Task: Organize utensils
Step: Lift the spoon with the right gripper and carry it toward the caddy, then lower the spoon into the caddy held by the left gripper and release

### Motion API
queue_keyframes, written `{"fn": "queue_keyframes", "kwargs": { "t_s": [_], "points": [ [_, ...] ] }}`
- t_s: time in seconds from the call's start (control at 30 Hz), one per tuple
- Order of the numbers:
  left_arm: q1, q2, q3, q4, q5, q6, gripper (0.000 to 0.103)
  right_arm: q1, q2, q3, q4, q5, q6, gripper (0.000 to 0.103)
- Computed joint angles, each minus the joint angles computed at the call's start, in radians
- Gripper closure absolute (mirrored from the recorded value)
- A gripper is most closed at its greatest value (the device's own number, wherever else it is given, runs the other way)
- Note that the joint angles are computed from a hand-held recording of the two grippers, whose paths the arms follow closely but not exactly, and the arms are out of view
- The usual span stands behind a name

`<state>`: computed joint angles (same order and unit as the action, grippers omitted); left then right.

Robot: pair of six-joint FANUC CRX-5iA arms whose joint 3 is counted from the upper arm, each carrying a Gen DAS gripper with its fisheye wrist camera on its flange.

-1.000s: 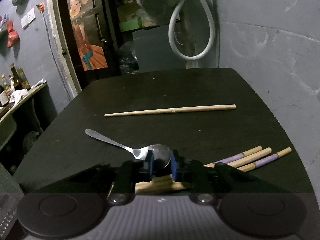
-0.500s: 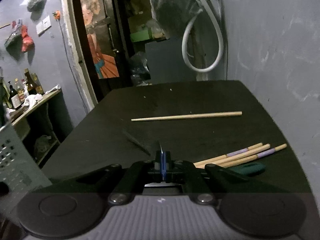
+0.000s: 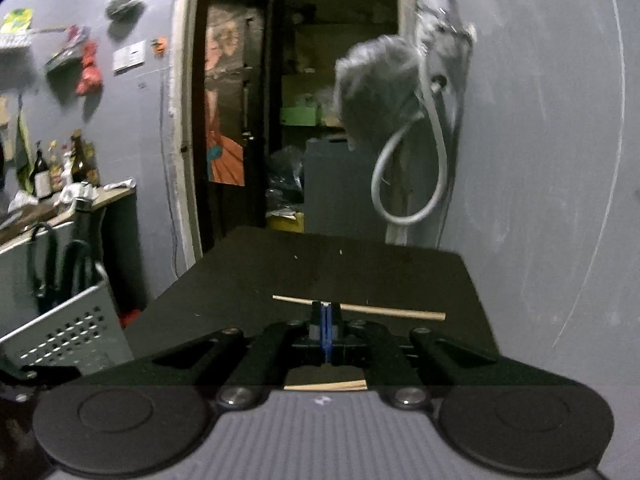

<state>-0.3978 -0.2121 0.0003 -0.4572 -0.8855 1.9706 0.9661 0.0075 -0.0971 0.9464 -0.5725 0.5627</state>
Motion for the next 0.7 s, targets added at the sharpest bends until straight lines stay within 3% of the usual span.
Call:
{"fn": "queue_keyframes", "kwargs": {
  "t_s": [0.33, 0.7],
  "points": [
    [0.009, -0.008, -0.014, 0.011, 0.017, -0.010, 0.023, 0.118, -0.009, 0.078, -0.026, -0.170, 0.315, 0.102],
    [0.012, -0.008, -0.016, 0.018, 0.023, -0.017, 0.023, 0.159, -0.001, 0.060, -0.078, -0.131, 0.419, 0.102]
  ]
}}
